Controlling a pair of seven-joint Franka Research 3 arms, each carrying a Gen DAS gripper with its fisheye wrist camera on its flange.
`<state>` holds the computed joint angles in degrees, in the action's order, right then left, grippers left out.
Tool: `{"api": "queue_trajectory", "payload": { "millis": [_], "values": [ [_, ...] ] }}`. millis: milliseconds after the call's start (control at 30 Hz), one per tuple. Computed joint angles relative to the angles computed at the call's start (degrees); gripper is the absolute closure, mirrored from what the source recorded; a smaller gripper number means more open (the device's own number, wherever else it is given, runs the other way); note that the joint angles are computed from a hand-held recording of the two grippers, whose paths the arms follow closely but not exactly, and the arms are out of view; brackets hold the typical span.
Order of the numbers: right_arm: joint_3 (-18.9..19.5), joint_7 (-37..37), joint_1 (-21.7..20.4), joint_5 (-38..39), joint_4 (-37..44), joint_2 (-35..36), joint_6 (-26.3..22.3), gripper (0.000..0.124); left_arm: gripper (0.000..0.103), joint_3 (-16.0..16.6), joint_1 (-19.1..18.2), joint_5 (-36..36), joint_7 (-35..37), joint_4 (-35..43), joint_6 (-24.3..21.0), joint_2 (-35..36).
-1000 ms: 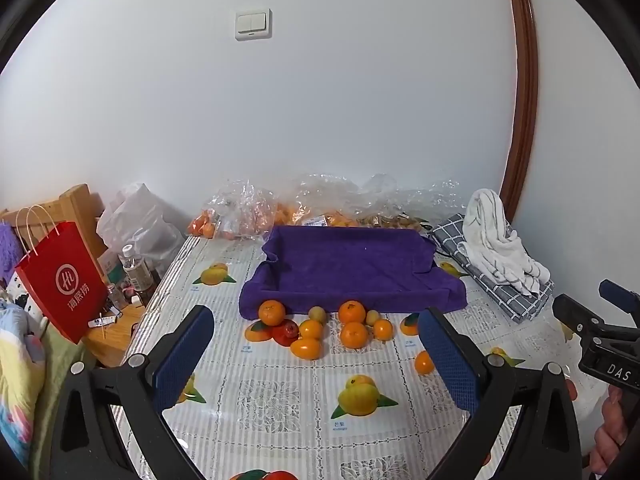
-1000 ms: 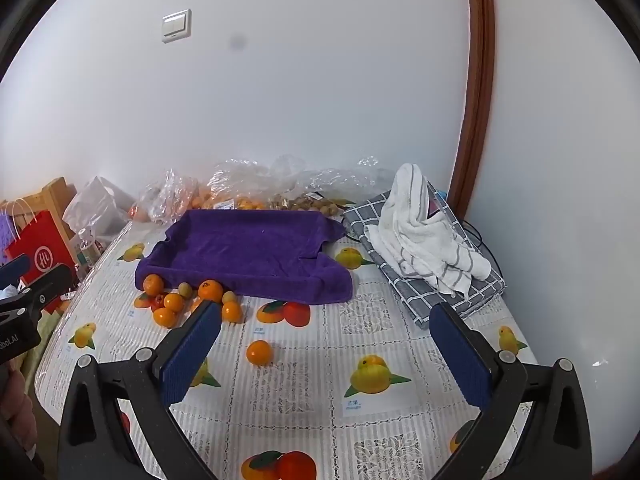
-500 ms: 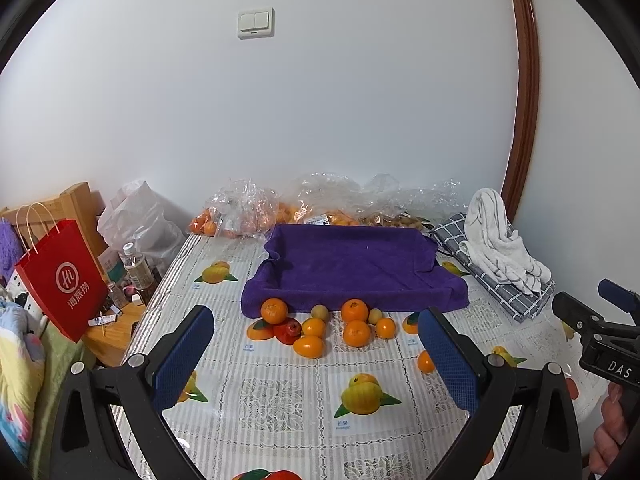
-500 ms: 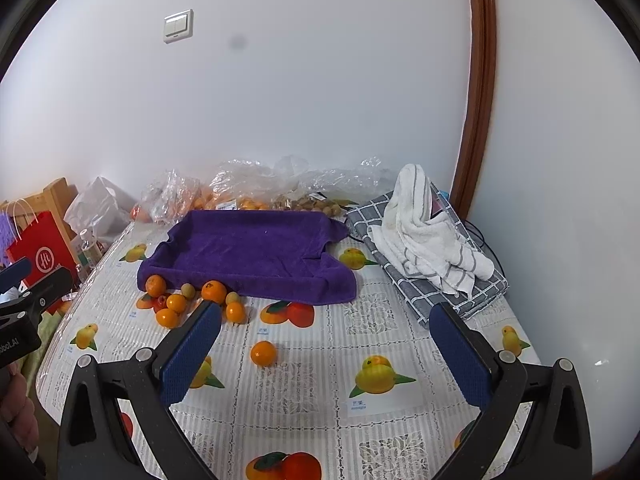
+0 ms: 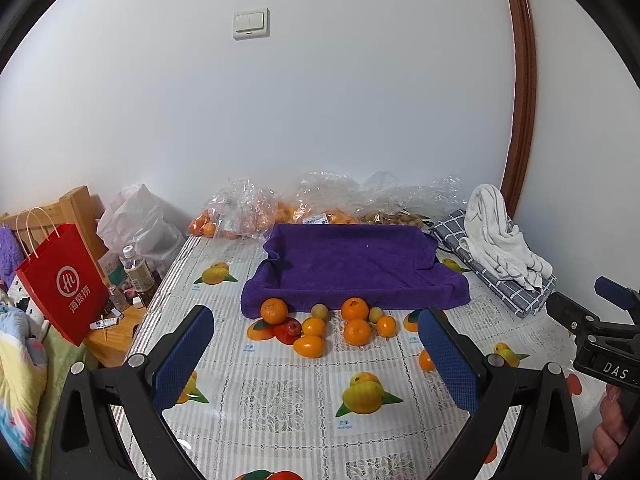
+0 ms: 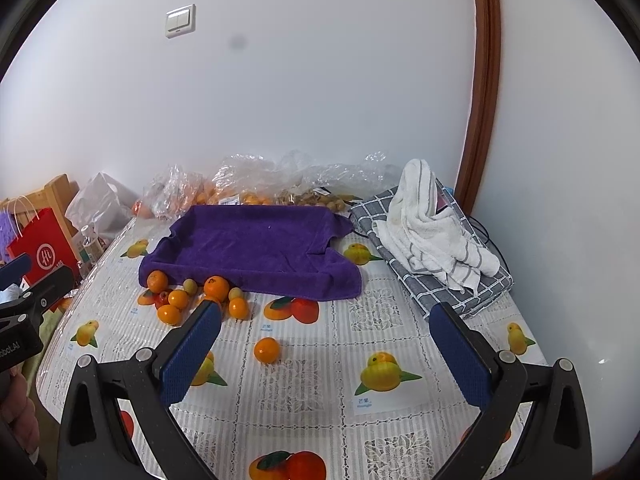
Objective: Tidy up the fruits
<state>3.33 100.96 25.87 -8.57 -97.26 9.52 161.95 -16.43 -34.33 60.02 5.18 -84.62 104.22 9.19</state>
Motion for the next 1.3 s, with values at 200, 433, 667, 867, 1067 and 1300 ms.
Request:
{"api": "queue_trajectory", "payload": {
  "millis": [200,433,667,867,1067,1300],
  "values": [
    [-0.17,0.63,0.17,-0.81,-0.40,-0.23,0.47,0.022,0.000,-0.08,-0.19,0.42,-0.59,-0.32,0.21,-0.01],
    [0.06,-0.05,-0.01,-0.39,-0.61,-0.30,0.69,0.022,0.000,-0.03,-0.10,0.03,-0.68,-0.34,0.82,-0.04],
    [0.24,-0.38,-0.13,0.50,-0.88,-0.47,1.13,0.022,0.000,-0.11,-0.16,0.25,-1.12,-0.65,1.17,-0.34],
    [0.13,-0.48,-0.07,0.43,-1.10,-0.69,1.06,0.022,0.000,-0.19,0.05,0.09,-1.03,-0.87,1.36,-0.50],
    [0.14,-0.09,-0.05,-0.11,-1.23,-0.86,1.05,0.022,0.000,-0.25,0.10,0.33,-0.97,-0.88,1.34,-0.51],
    [0.35,0.05,-0.21,0.10,-1.16,-0.83,0.90,0.022,0.000,-0.24,0.18,0.09,-0.98,-0.84,1.86,-0.42]
  ]
}}
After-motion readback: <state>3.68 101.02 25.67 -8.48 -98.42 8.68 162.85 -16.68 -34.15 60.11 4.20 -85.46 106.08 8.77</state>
